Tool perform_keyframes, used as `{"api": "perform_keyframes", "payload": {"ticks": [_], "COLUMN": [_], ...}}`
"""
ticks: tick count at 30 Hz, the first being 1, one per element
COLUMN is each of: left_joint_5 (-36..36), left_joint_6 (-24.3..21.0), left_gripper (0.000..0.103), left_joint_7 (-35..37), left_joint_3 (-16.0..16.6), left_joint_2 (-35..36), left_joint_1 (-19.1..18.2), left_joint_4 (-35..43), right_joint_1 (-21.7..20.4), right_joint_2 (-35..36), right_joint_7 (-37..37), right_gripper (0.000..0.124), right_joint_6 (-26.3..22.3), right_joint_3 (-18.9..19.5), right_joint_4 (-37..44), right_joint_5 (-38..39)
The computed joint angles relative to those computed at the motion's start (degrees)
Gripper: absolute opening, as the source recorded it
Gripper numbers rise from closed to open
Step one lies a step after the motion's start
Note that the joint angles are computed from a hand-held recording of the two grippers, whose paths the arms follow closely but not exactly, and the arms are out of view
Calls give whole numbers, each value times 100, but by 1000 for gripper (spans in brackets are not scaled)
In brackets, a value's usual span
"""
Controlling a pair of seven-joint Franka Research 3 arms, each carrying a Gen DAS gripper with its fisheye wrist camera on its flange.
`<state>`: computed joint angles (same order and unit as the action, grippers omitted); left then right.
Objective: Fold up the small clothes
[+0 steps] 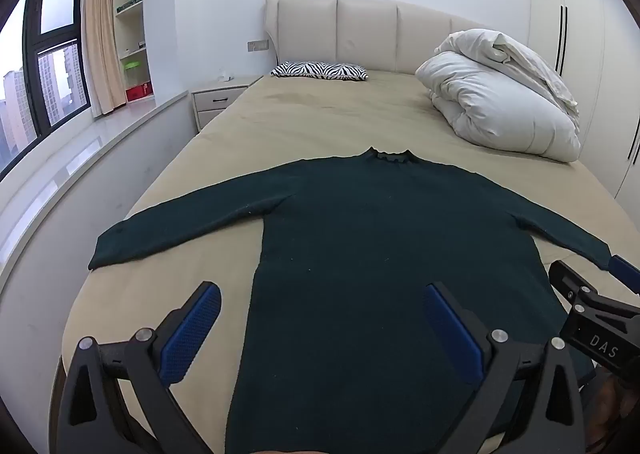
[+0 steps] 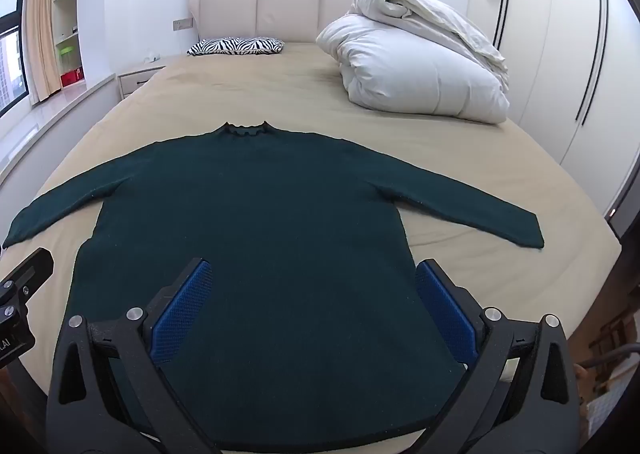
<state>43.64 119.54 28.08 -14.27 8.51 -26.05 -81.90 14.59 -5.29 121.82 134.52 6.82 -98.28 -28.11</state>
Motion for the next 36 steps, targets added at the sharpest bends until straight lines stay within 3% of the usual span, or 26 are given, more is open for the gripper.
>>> {"api": "perform_keyframes", "payload": {"ticks": [36], "left_joint_5": [66], "left_joint_6": [-85], "left_gripper": [103], "left_joint_7": [-59], "left_joint_3": [20], "left_joint_2": [42], "left_joint_1": [-61], "left_joint_4": [95], "right_joint_1": [19], "right_joint_2": [66], "right_joint_7": [-74], "right_gripper": [103], "right_joint_6": [15], "right_joint_3": [-33], "right_joint_4": [-17], "right_joint_5": [209]}}
